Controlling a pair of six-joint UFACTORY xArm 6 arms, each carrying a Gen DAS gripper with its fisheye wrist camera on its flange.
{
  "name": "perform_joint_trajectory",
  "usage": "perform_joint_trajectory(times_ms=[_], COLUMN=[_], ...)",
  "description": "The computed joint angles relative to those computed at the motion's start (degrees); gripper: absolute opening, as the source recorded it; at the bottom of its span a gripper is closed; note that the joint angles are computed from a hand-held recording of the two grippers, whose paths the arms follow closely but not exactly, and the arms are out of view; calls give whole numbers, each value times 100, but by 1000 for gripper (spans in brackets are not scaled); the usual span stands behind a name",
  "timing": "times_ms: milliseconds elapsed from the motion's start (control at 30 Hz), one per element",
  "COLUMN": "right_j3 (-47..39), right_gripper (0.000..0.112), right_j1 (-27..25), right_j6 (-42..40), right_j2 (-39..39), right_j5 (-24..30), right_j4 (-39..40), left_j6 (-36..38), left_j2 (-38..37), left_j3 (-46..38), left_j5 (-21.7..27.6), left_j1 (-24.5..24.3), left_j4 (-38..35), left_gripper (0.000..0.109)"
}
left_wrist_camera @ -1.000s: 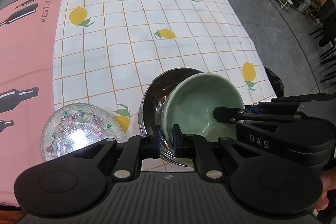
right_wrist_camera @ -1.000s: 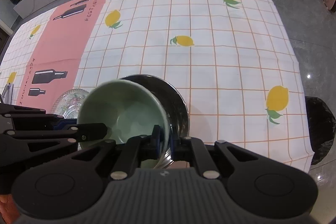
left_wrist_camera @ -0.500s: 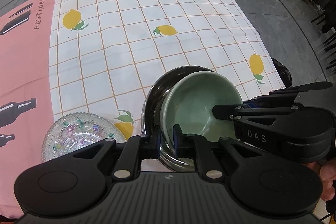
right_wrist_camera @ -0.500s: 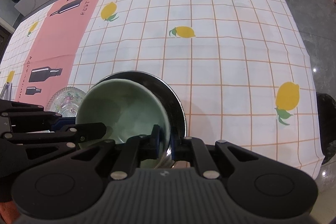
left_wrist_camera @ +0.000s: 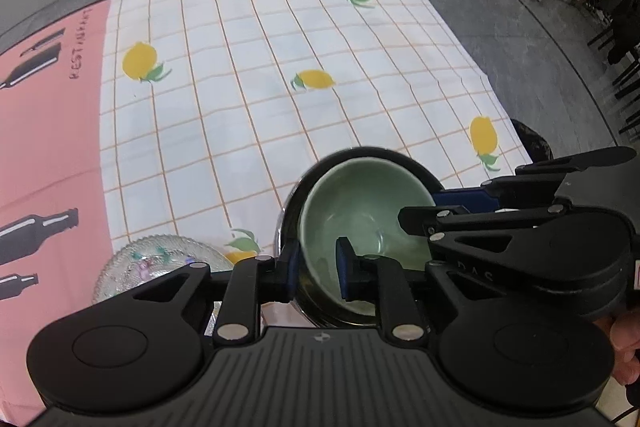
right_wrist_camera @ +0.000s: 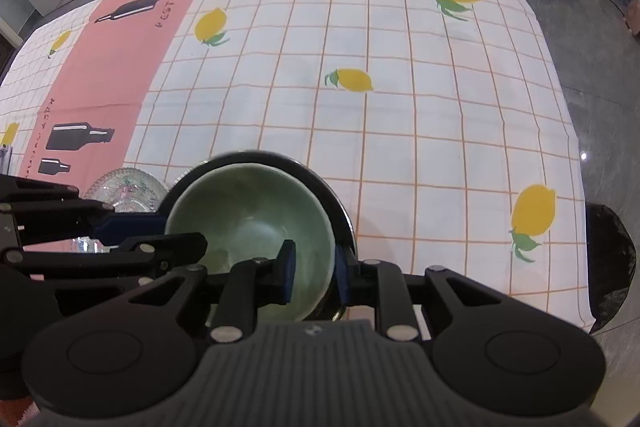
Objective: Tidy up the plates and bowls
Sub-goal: 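Carry the green bowl with both grippers and lower it into the blue bowl, then grip the rim of the nested bowl stack with both grippers and lift it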
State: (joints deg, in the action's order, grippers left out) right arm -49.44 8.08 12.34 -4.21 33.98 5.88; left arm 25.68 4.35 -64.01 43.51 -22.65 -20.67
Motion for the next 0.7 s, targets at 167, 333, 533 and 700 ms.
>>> perform_joint_trajectory(times_ms=[167,333,533,700], right_j3=[38,84,328,716], right_gripper=[25,32,40,53], right_j1=[74,143,180,247], right_j6=[200,426,733,1153], right_j2=[-159,-386,-883,-1463], right_j5=[-18,-10,-154,-377], right_j4=[-345,-598,-908,-1499], left_j6=[293,854,1748,2922], left_j2=[-261,-717,-1508,-2361], left_j3=[158,483,1080,1838], left_j5=[-178,-533,-937,-1538], left_j1=[75,68,130,93], left_j4=[-364,-867,-1810,-2616], left_gripper=[21,21,29,32])
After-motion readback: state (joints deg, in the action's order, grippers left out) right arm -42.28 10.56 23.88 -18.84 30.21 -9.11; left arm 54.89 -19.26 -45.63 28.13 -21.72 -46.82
